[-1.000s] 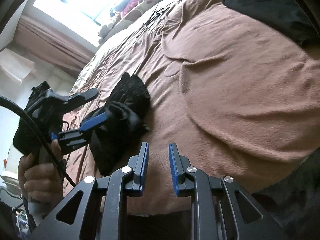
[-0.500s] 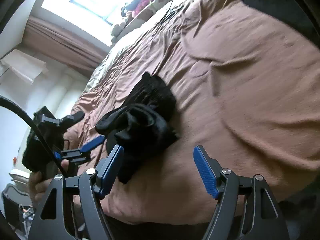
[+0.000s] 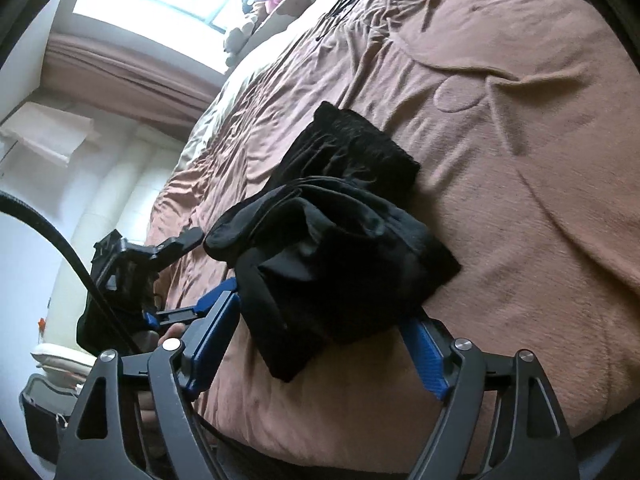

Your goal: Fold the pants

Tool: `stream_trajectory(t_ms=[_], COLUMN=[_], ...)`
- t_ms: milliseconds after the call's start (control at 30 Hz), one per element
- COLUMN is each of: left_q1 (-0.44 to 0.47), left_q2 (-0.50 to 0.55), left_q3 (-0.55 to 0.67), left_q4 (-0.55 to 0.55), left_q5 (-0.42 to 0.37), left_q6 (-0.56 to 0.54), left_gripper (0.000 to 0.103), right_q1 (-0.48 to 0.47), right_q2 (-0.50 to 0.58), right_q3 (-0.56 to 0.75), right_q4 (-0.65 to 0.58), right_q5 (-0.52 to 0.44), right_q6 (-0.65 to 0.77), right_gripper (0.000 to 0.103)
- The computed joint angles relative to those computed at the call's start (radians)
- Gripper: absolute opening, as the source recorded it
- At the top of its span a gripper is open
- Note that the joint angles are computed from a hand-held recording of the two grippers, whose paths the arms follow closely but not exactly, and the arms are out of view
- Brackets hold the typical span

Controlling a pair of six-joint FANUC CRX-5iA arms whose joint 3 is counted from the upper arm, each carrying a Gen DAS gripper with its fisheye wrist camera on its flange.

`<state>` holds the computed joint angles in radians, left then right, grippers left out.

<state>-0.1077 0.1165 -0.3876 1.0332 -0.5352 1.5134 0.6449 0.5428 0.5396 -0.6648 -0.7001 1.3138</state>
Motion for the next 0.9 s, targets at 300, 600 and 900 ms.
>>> stream_trajectory(t_ms=[300,600,900], left_q1=[0.04,0.083,0.106], left_q2=[0.022,0.025,0.034], left_q3=[-0.015,0.008,0.097], left_q4=[-0.037,-0.097,-0.19], left_q5=[0.067,0.104,0.053], left_q6=[0.058,0.093,0.117], left_gripper=[0.081,0.061,0.021], right_q1=[0.064,0.098,0.103], right_q2=[0.046,0.024,-0.022], right_q3=[0.044,-0.017,-0.092], right_q4=[0.172,0.319,0.334], right_q5=[0.016,0.087,0.128], right_q6=[-0.156,-0.258,-0.239], right_gripper=[0.079,0.079,0.029])
